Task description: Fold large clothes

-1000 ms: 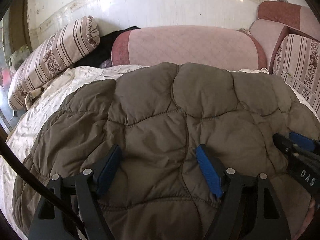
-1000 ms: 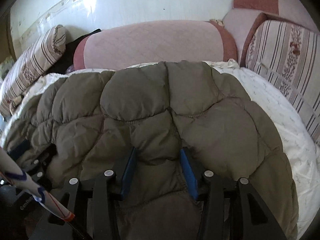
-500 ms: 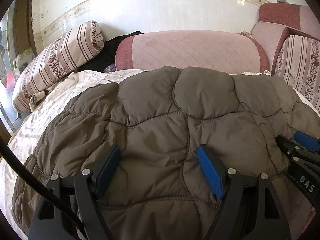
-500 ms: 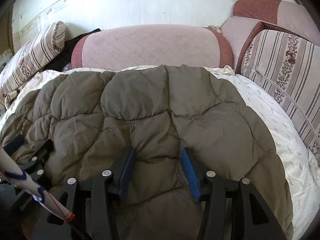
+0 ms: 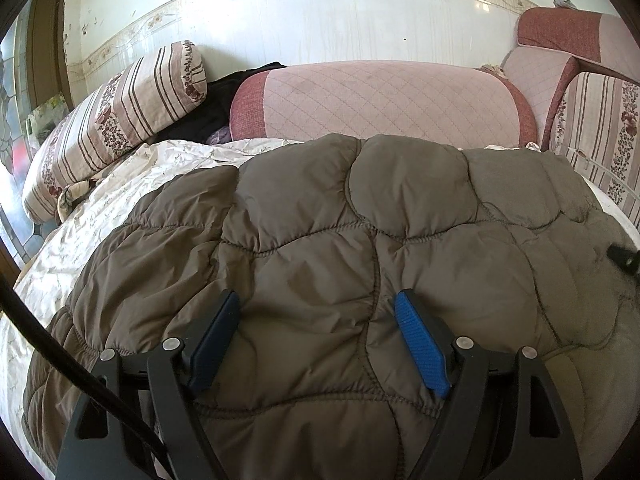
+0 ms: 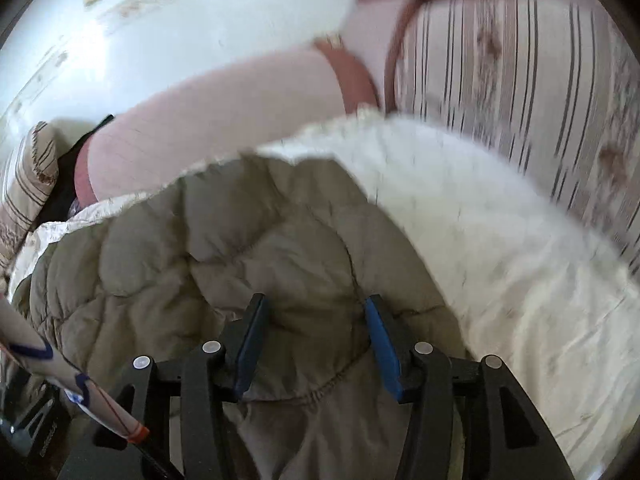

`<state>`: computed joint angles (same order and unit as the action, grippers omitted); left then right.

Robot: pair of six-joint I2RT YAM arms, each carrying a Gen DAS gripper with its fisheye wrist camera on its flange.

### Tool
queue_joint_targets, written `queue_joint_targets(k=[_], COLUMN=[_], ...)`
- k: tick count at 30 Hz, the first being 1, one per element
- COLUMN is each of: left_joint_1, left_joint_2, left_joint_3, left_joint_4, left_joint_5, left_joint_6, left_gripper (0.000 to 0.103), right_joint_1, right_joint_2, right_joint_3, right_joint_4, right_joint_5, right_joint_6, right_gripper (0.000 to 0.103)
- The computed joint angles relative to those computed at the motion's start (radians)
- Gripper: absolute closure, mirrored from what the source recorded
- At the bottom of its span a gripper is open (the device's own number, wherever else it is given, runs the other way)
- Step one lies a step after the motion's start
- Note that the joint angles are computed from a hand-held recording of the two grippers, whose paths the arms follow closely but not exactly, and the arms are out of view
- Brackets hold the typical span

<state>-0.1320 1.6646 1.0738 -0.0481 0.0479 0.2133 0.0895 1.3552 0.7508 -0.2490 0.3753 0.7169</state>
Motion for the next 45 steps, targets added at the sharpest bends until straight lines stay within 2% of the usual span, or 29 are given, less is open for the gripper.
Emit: queue_joint_targets(k=[5,8,12,21,24,29,33,36,40,45], left_joint_1=[0.0,0.0,0.0,0.0,0.024,0.124,0.283,0.401,0.461,0.406], left_joint_2=[0.003,0.004,0.004,-0.011,-0.048,-0.16,-0.259,-0.294,-0.274,-0.282], left_joint_3=[0.001,0.003,0.003,-0.011,-0.027,-0.047,-0.067,-0.106,-0.12,-0.203], left_joint_4=[0.002,0.002,0.0,0.002,-0.018,-0.111,-0.211,-0.242,-0.271,-0.161], left_joint_5=[0.001,0.0,0.0,-0.003,0.038,0.127,0.197,0.248,0.245,0.141], left_joint_6=[0.002,0.002,0.001,-0.013,-0.036,-0.03,0.003,0.017,0.059,0.083], left_gripper=[0.023,0.023,0.023,0.022,0.022,0.022,0.022,0.021,0.021,0.016], right_joint_1=[0.044,0.047,0.065,0.24,0.288,0.355,0.498,0.599,0.7,0.682], right_joint_2=[0.055,0.065,0.032,-0.054,-0.051,-0.147,-0.262,-0.267,-0.223,-0.137], right_joint_3=[0.037,0.039,0.023,0.024,0.035,0.003,-0.055,-0.056,-0.037,-0.036], right_joint_4=[-0.027,-0.027,-0.029,-0.037,-0.059,-0.142,-0.264,-0.357,-0.407,-0.339], right_joint_5=[0.078,0.089,0.112,0.233,0.264,0.302,0.377,0.426,0.461,0.376], right_joint_6=[-0.027,-0.033,-0.027,-0.071,-0.06,0.029,0.176,0.275,0.359,0.326], right_gripper=[0.044,0.044,0.043,0.043,0.044,0.043,0.041,0.041,0.04,0.038])
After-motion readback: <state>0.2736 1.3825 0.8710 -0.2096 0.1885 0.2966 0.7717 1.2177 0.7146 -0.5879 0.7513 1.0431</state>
